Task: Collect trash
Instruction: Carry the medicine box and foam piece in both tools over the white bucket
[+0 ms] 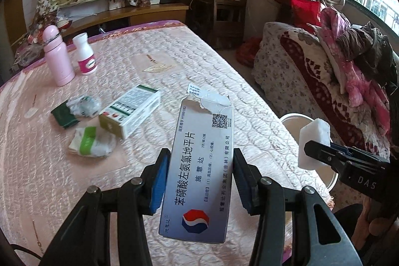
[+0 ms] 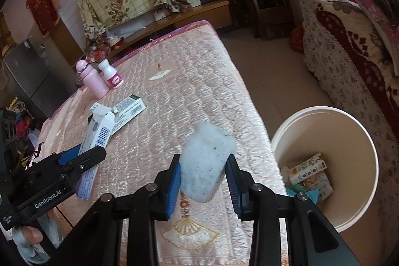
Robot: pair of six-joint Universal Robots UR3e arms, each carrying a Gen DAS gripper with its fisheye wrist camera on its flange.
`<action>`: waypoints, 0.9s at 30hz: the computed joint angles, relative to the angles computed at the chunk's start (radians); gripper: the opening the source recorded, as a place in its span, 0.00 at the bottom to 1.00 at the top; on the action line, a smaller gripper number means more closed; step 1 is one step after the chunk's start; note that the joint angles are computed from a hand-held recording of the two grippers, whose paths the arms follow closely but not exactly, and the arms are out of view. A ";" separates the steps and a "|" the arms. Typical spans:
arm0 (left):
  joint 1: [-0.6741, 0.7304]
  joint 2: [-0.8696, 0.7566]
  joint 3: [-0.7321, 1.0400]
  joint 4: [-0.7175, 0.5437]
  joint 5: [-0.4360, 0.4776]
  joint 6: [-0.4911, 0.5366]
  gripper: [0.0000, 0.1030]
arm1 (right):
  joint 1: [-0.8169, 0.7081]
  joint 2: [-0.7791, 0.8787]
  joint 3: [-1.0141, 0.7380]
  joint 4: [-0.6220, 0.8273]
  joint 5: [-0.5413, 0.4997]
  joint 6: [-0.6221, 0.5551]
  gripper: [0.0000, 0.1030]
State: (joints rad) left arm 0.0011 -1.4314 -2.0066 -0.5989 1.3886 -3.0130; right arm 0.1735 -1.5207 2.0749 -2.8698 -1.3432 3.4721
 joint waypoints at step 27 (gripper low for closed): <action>-0.272 -0.350 0.304 0.033 0.010 -0.135 0.49 | -0.241 -0.238 0.216 0.074 0.004 -0.092 0.37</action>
